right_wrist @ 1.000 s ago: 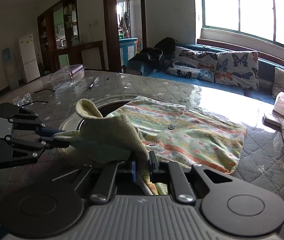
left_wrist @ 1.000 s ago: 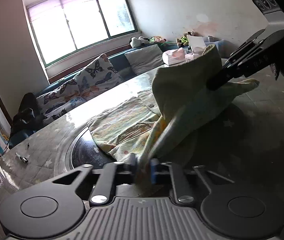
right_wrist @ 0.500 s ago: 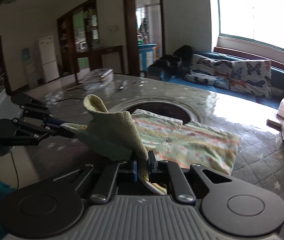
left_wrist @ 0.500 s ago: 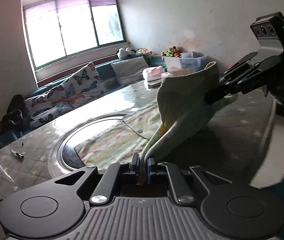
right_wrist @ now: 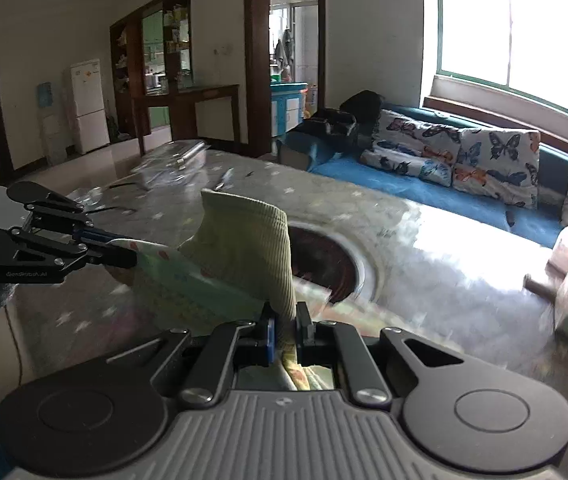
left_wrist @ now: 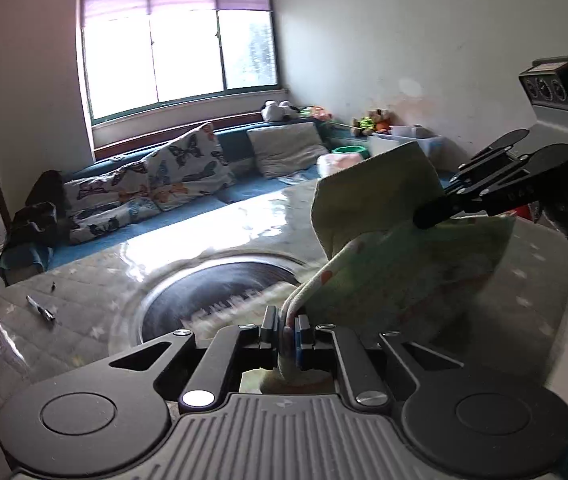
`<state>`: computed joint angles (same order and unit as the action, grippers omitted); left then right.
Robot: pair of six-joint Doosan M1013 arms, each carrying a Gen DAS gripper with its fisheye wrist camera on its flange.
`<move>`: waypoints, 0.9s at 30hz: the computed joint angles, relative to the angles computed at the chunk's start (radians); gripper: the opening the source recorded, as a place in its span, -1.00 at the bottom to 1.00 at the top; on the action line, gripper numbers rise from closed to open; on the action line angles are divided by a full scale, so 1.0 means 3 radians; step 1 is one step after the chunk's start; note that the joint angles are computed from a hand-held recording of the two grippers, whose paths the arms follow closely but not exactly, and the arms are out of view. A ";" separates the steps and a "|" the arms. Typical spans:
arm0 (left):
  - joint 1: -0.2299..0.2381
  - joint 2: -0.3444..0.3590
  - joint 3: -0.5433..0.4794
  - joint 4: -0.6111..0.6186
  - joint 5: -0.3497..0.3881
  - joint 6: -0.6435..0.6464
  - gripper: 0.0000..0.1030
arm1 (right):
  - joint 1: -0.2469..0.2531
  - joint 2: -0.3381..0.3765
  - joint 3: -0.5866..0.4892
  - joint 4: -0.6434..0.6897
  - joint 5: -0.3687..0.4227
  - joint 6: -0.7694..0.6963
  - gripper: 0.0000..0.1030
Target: Fold clothes
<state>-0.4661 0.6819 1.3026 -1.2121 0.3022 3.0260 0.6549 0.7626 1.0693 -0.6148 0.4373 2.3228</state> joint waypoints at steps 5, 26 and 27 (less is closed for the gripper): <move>0.0018 0.0359 -0.0646 0.1459 0.0162 -0.1761 -0.84 | -0.0138 0.0355 -0.0585 0.0355 0.0281 -0.0410 -0.84; -0.0011 0.0826 -0.1403 0.3455 0.0594 -0.4540 0.02 | -0.0233 0.0451 -0.0317 0.0020 0.0490 0.0675 -0.61; -0.0018 0.0800 -0.1362 0.3317 0.0558 -0.4399 0.05 | -0.0239 0.0449 -0.0291 -0.0031 0.0523 0.0800 -0.63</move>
